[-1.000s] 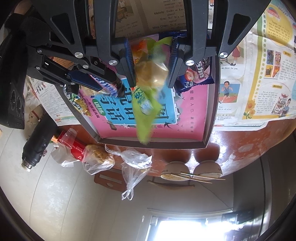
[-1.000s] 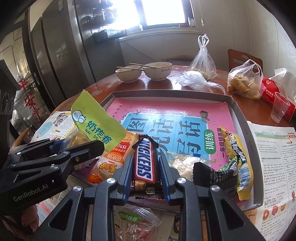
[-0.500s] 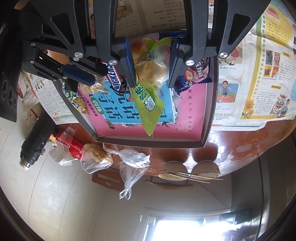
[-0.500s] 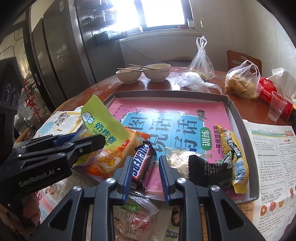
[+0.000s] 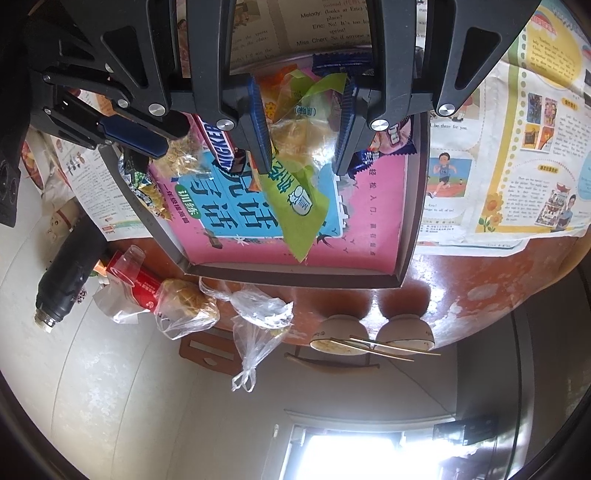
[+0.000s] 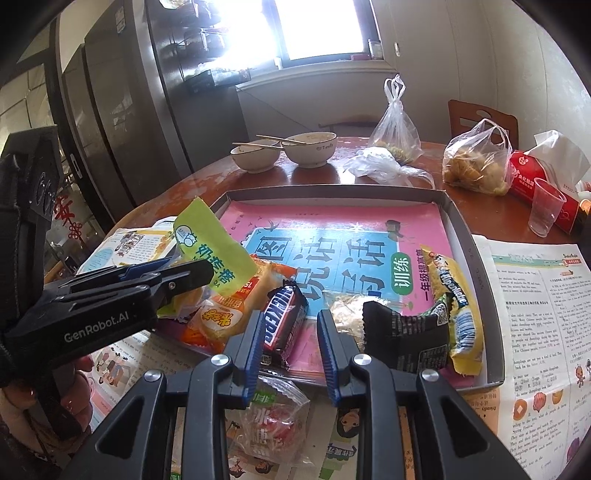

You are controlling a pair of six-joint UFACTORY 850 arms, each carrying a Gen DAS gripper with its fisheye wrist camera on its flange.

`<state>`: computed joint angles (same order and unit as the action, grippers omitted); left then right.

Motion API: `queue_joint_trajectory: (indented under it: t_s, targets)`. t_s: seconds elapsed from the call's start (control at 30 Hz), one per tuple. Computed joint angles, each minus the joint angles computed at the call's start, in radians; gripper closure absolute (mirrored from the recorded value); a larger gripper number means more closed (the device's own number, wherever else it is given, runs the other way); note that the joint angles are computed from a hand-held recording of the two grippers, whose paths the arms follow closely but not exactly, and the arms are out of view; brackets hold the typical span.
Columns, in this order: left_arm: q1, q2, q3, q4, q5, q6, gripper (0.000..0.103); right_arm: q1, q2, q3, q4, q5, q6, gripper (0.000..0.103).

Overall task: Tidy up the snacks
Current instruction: 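Lower the green-labeled bag into the tray and open the left tool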

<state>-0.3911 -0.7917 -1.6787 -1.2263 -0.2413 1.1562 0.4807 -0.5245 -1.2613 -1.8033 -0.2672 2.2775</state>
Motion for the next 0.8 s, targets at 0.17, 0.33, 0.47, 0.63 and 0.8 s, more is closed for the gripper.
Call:
queue_joint_trajectory:
  t_s: [0.17,0.33,0.47,0.63,0.8]
  targets:
    - [-0.001,-0.023,-0.034,0.003,0.002,-0.01,0.068,-0.003,0.001,0.001,-0.018,0.01,0.018,0.074]
    - [-0.005,-0.033,-0.052,0.036,0.003,-0.047,0.067,-0.004,0.009,0.009,-0.037,0.007,0.041,0.074]
    - [-0.002,-0.033,-0.051,0.013,-0.009,-0.032,0.065,-0.003,0.013,0.014,-0.047,0.003,0.054,0.074]
    - [0.001,-0.019,-0.034,-0.042,-0.015,0.017,0.059,-0.001,0.02,0.02,-0.058,-0.003,0.068,0.073]
    - [-0.003,0.012,0.001,-0.123,0.013,0.11,0.045,0.0,0.029,0.029,-0.085,-0.008,0.099,0.068]
